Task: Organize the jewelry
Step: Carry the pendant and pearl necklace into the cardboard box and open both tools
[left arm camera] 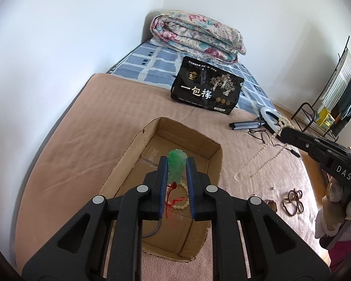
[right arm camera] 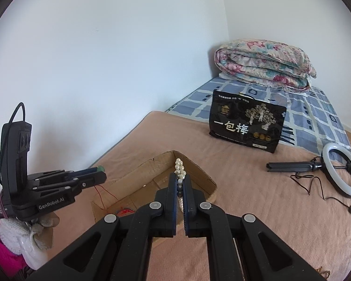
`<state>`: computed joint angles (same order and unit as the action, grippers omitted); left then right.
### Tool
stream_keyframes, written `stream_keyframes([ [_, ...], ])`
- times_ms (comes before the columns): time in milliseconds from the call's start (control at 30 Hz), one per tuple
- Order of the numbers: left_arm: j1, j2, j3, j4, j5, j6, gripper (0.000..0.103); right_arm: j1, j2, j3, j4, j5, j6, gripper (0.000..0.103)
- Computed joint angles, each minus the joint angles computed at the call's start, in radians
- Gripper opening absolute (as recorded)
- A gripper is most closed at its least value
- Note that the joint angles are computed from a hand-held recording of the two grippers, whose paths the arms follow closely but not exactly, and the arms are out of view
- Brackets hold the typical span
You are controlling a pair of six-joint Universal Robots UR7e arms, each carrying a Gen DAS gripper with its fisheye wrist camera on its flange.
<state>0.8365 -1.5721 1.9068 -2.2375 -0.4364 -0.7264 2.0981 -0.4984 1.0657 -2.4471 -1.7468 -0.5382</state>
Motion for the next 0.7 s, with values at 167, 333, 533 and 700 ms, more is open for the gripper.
stream_keyframes([
  [167, 0.024, 0.002, -0.007, -0.008, -0.009, 0.009, 0.014, 0.010, 0.043, -0.050, 0.011, -0.002, 0.000, 0.001],
  [333, 0.048, 0.004, -0.011, -0.017, -0.016, 0.016, 0.014, 0.013, 0.079, -0.086, 0.029, -0.015, 0.004, 0.001],
  [533, 0.076, 0.015, -0.018, -0.047, -0.032, 0.045, 0.014, 0.009, 0.117, -0.121, 0.051, -0.044, 0.007, 0.001],
  [700, 0.097, 0.029, -0.026, -0.050, -0.042, 0.055, 0.014, 0.001, 0.138, -0.134, 0.060, -0.069, 0.009, 0.001],
])
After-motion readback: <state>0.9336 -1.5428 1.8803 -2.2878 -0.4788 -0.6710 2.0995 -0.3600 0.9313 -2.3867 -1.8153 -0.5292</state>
